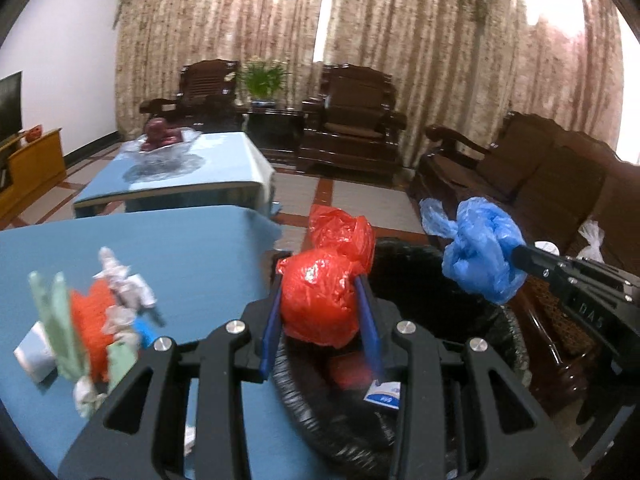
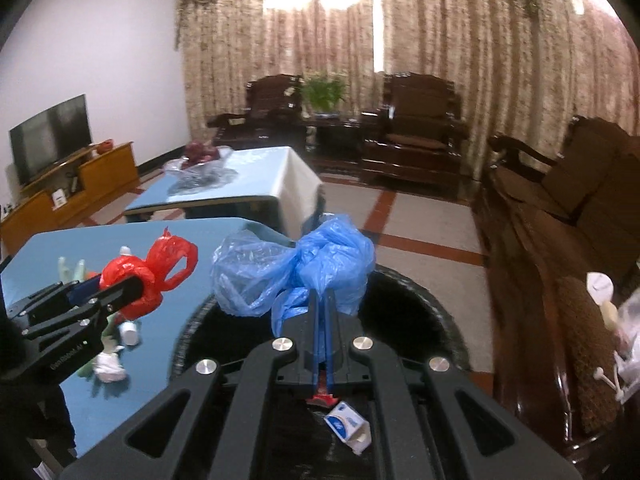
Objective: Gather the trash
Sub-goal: 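Carry both plastic bags over the bin and open both grippers, then return both tools to the pile and grasp a green glove with the right gripper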
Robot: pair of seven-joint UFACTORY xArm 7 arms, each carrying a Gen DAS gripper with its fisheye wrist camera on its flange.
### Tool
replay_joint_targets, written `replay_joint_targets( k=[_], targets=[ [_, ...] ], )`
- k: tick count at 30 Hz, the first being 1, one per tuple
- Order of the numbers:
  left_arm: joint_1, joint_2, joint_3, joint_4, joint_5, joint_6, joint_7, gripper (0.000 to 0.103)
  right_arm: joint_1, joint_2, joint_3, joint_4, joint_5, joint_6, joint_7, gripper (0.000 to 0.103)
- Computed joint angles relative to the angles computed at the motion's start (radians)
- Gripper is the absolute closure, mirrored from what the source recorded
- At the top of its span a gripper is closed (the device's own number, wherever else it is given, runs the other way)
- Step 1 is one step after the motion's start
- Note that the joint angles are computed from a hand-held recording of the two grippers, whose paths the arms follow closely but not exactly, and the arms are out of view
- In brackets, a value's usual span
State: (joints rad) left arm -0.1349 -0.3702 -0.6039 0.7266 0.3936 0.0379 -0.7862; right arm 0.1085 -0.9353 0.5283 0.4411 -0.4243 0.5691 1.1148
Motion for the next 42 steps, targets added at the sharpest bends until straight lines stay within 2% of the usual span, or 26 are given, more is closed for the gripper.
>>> replay_joint_targets(
  k=[3, 4, 5, 6, 8, 9, 10, 11, 12, 13, 15, 18, 21, 25, 30, 36, 42],
  targets=[
    [0.052, 0.071, -0.067, 0.052, 0.034, -0.019, -0.020, 0.067, 0.013, -0.020, -0.023, -0.034, 0.011, 0.007, -0.002, 0.100],
    [0.033, 0.078, -0.049, 0.052, 0.033, -0.022, -0.015, 0.063, 0.017, -0.021, -0.032, -0.046, 0.016, 0.010, -0.005, 0.098],
    [0.023, 0.096, -0.043, 0.060, 0.036, -0.032, -0.012, 0.049, 0.015, -0.022, -0.033, -0.053, 0.020, 0.021, -0.002, 0.097],
    [0.007, 0.116, -0.031, 0.068, 0.037, -0.040, -0.004, 0.031, 0.014, -0.021, -0.036, -0.055, 0.021, 0.029, -0.003, 0.091],
    [0.048, 0.104, -0.063, 0.064, 0.070, -0.050, -0.034, 0.022, 0.012, -0.027, -0.030, -0.068, 0.026, 0.056, 0.011, 0.062],
    [0.028, 0.101, -0.041, 0.057, 0.065, -0.054, -0.022, 0.020, 0.002, -0.032, -0.012, -0.067, 0.026, 0.083, 0.033, 0.039],
    [0.011, 0.098, -0.021, 0.053, 0.058, -0.047, -0.009, 0.019, 0.005, -0.043, -0.005, -0.071, 0.024, 0.103, 0.046, 0.028],
    [0.008, 0.079, -0.010, 0.037, 0.054, -0.041, -0.007, 0.017, 0.010, -0.049, -0.005, -0.076, 0.020, 0.112, 0.052, 0.024],
    [0.004, 0.067, -0.002, 0.029, 0.049, -0.036, -0.005, 0.016, 0.014, -0.045, 0.000, -0.075, 0.017, 0.122, 0.060, 0.012],
    [-0.021, 0.049, 0.028, 0.012, 0.033, -0.029, 0.007, 0.016, 0.021, -0.043, 0.009, -0.071, 0.017, 0.137, 0.070, 0.007],
    [-0.065, -0.007, 0.088, -0.040, -0.002, -0.008, 0.034, 0.013, 0.031, -0.031, 0.022, -0.059, 0.010, 0.143, 0.090, 0.006],
    [-0.092, -0.109, 0.146, -0.124, -0.040, 0.026, 0.072, 0.013, 0.039, 0.006, 0.036, -0.032, -0.004, 0.132, 0.115, 0.006],
    [-0.105, -0.247, 0.200, -0.226, -0.078, 0.075, 0.108, 0.013, 0.037, 0.071, 0.062, 0.011, -0.026, 0.073, 0.143, 0.006],
    [-0.101, -0.441, 0.260, -0.340, -0.120, 0.182, 0.154, 0.013, 0.006, 0.173, 0.120, 0.088, -0.080, -0.008, 0.183, 0.006],
    [-0.072, -0.599, 0.318, -0.414, -0.153, 0.303, 0.214, 0.013, -0.070, 0.309, 0.224, 0.198, -0.185, -0.106, 0.251, 0.006],
    [-0.014, -0.696, 0.371, -0.470, -0.178, 0.359, 0.278, 0.013, -0.208, 0.500, 0.388, 0.359, -0.387, -0.161, 0.375, 0.006],
    [0.036, -0.718, 0.397, -0.497, -0.196, 0.356, 0.329, 0.013, -0.304, 0.683, 0.527, 0.487, -0.619, -0.107, 0.521, 0.008]
  ],
)
